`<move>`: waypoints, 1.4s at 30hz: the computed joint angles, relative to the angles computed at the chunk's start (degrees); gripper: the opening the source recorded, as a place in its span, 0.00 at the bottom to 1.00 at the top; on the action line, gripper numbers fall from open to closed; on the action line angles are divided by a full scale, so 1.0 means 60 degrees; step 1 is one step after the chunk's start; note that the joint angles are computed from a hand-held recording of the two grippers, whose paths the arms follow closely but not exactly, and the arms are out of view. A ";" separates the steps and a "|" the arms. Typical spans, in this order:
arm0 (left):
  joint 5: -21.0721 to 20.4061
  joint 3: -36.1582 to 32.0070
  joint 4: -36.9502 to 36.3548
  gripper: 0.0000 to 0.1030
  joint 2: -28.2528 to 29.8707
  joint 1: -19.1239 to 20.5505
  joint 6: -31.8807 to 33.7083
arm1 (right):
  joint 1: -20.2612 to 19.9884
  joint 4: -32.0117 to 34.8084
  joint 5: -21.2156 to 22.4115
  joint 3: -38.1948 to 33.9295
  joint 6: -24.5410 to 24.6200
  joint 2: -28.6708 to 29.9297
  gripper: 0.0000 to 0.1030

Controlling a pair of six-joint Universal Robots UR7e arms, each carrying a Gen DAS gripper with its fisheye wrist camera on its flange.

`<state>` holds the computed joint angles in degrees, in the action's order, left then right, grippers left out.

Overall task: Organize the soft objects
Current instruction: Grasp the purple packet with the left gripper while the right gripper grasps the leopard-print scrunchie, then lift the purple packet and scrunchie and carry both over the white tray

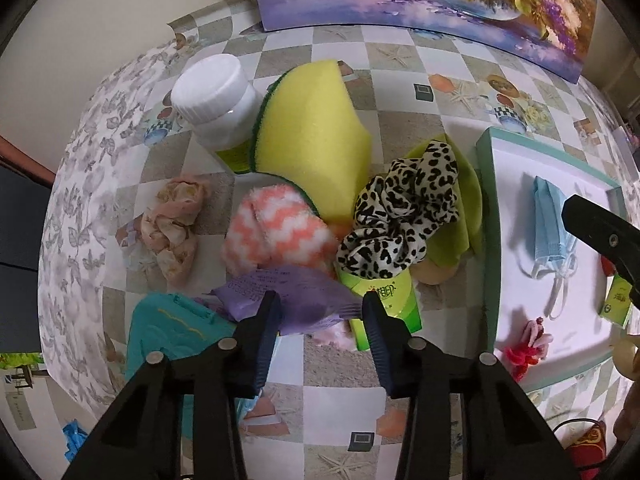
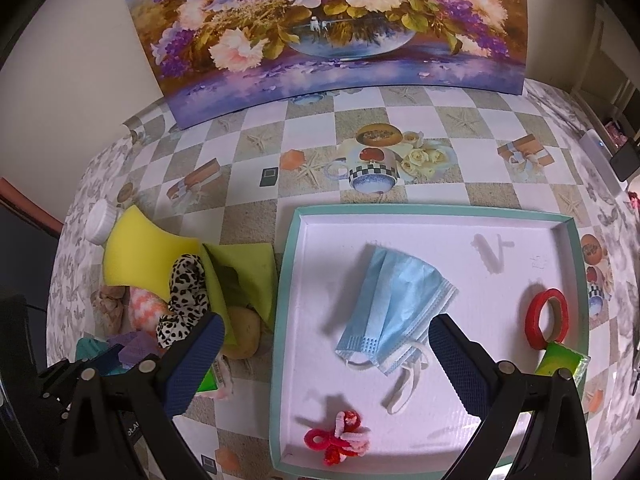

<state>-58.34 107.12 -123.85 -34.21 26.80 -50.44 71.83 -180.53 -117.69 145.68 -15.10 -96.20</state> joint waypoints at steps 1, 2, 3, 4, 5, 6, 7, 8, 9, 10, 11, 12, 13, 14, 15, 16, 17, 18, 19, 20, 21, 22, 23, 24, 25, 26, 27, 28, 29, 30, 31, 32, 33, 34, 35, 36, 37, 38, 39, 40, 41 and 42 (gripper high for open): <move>0.0016 -0.0003 -0.0014 0.40 0.0009 -0.0001 0.0009 | -0.0013 0.0004 0.0004 -0.0005 -0.0006 0.0011 1.00; 0.0016 0.0001 -0.0045 0.40 0.0004 0.0003 0.0013 | -0.0024 0.0011 0.0008 -0.0010 -0.0013 0.0020 1.00; 0.0025 0.0010 -0.0079 0.39 -0.0003 0.0008 0.0013 | -0.0030 0.0005 0.0014 -0.0007 -0.0019 0.0026 1.00; 0.0035 0.0030 -0.0122 0.39 -0.0019 0.0011 -0.0004 | -0.0037 -0.0010 0.0046 -0.0005 -0.0036 0.0040 1.00; 0.0049 0.0040 -0.0151 0.38 -0.0039 0.0028 -0.0010 | -0.0051 -0.0027 0.0120 -0.0004 -0.0073 0.0051 1.00; 0.0063 0.0062 -0.0197 0.38 -0.0065 0.0041 -0.0037 | -0.0076 -0.0039 0.0234 0.0001 -0.0129 0.0062 1.00; 0.0074 0.0071 -0.0232 0.38 -0.0090 0.0057 -0.0059 | -0.0096 -0.0026 0.0379 0.0005 -0.0188 0.0069 1.00; 0.0077 0.0101 -0.0298 0.37 -0.0128 0.0080 -0.0087 | -0.0104 -0.0026 0.0496 0.0011 -0.0236 0.0092 1.00; 0.0079 0.0138 -0.0386 0.37 -0.0172 0.0112 -0.0131 | -0.0096 -0.0074 0.0616 0.0021 -0.0314 0.0154 1.00; 0.0081 0.0155 -0.0439 0.37 -0.0196 0.0133 -0.0189 | -0.0089 -0.0133 0.0676 0.0037 -0.0374 0.0208 1.00; 0.0091 0.0184 -0.0513 0.37 -0.0242 0.0172 -0.0257 | -0.0062 -0.0227 0.0719 0.0049 -0.0433 0.0294 1.00; 0.0103 0.0220 -0.0580 0.37 -0.0287 0.0197 -0.0308 | -0.0038 -0.0357 0.0759 0.0068 -0.0508 0.0382 1.00; 0.0127 0.0261 -0.0657 0.37 -0.0348 0.0222 -0.0387 | -0.0011 -0.0524 0.0814 0.0087 -0.0600 0.0481 1.00; 0.0179 0.0324 -0.0767 0.37 -0.0437 0.0251 -0.0482 | 0.0007 -0.0640 0.0881 0.0097 -0.0687 0.0553 1.00; 0.0218 0.0366 -0.0850 0.37 -0.0492 0.0247 -0.0571 | 0.0020 -0.0759 0.1030 0.0120 -0.0816 0.0622 0.99; 0.0269 0.0434 -0.0978 0.37 -0.0575 0.0263 -0.0643 | 0.0013 -0.0810 0.1178 0.0145 -0.0905 0.0632 0.98; 0.0306 0.0481 -0.1081 0.37 -0.0647 0.0286 -0.0689 | -0.0005 -0.0873 0.1434 0.0181 -0.1039 0.0645 0.97; 0.0352 0.0557 -0.1245 0.37 -0.0744 0.0319 -0.0777 | -0.0017 -0.0954 0.1707 0.0216 -0.1161 0.0681 0.94; 0.0394 0.0610 -0.1362 0.37 -0.0819 0.0354 -0.0870 | -0.0013 -0.1034 0.1839 0.0230 -0.1223 0.0732 0.92; 0.0428 0.0665 -0.1462 0.37 -0.0887 0.0384 -0.0951 | 0.0026 -0.1177 0.1940 0.0251 -0.1291 0.0825 0.91; 0.0444 0.0709 -0.1565 0.37 -0.0940 0.0412 -0.0996 | 0.0071 -0.1320 0.2006 0.0269 -0.1390 0.0933 0.88; 0.0445 0.0752 -0.1669 0.37 -0.0991 0.0443 -0.1017 | 0.0151 -0.1457 0.2013 0.0269 -0.1493 0.1066 0.85; 0.0444 0.0814 -0.1811 0.37 -0.1057 0.0485 -0.1044 | 0.0223 -0.1594 0.1988 0.0263 -0.1565 0.1198 0.83; 0.0453 0.0841 -0.1872 0.37 -0.1091 0.0509 -0.1070 | 0.0310 -0.1741 0.1967 0.0257 -0.1636 0.1347 0.81; 0.0470 0.0875 -0.1920 0.37 -0.1130 0.0522 -0.1104 | 0.0358 -0.1815 0.1987 0.0244 -0.1679 0.1448 0.78; 0.0498 0.0898 -0.1957 0.37 -0.1171 0.0545 -0.1115 | 0.0373 -0.1840 0.2032 0.0236 -0.1715 0.1504 0.76; 0.0517 0.0923 -0.2033 0.37 -0.1204 0.0564 -0.1126 | 0.0374 -0.1838 0.2089 0.0239 -0.1749 0.1526 0.70; 0.0525 0.0952 -0.2147 0.37 -0.1229 0.0584 -0.1122 | 0.0395 -0.1833 0.2122 0.0219 -0.1764 0.1595 0.64; 0.0527 0.0968 -0.2215 0.37 -0.1239 0.0588 -0.1125 | 0.0406 -0.1829 0.2128 0.0197 -0.1779 0.1661 0.62; 0.0527 0.0993 -0.2317 0.37 -0.1259 0.0599 -0.1105 | 0.0425 -0.1853 0.2143 0.0178 -0.1812 0.1760 0.60; 0.0529 0.1021 -0.2429 0.37 -0.1285 0.0617 -0.1091 | 0.0424 -0.1846 0.2166 0.0167 -0.1853 0.1808 0.56; 0.0532 0.1034 -0.2481 0.37 -0.1303 0.0626 -0.1092 | 0.0451 -0.1829 0.2129 0.0136 -0.1872 0.1896 0.53; 0.0540 0.1046 -0.2523 0.37 -0.1322 0.0632 -0.1095 | 0.0479 -0.1837 0.2074 0.0105 -0.1876 0.1991 0.48; 0.0555 0.1054 -0.2560 0.37 -0.1342 0.0642 -0.1095 | 0.0480 -0.1859 0.2083 0.0096 -0.1900 0.2051 0.45; 0.0566 0.1065 -0.2576 0.37 -0.1359 0.0641 -0.1092 | 0.0479 -0.1853 0.2093 0.0085 -0.1910 0.2083 0.42; 0.0573 0.1068 -0.2599 0.37 -0.1367 0.0650 -0.1068 | 0.0502 -0.1861 0.2072 0.0061 -0.1922 0.2158 0.41; 0.0575 0.1074 -0.2633 0.37 -0.1376 0.0653 -0.1057 | 0.0517 -0.1886 0.2060 0.0048 -0.1936 0.2213 0.39; 0.0565 0.1081 -0.2688 0.37 -0.1384 0.0662 -0.1039 | 0.0544 -0.1889 0.2038 0.0028 -0.1952 0.2271 0.39; 0.0554 0.1086 -0.2729 0.37 -0.1386 0.0669 -0.1014 | 0.0572 -0.1893 0.2011 0.0010 -0.1969 0.2331 0.38; 0.0546 0.1086 -0.2749 0.37 -0.1386 0.0677 -0.0997 | 0.0610 -0.1935 0.1956 -0.0018 -0.1980 0.2434 0.36; 0.0530 0.1077 -0.2762 0.37 -0.1375 0.0685 -0.0975 | 0.0634 -0.1969 0.1904 -0.0034 -0.1977 0.2497 0.35; 0.0510 0.1078 -0.2780 0.37 -0.1369 0.0692 -0.0957 | 0.0651 -0.2053 0.1853 -0.0049 -0.1985 0.2589 0.34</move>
<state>-55.28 113.59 -140.53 -42.42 30.95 -56.18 75.73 -192.85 -106.57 145.39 -27.01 -80.67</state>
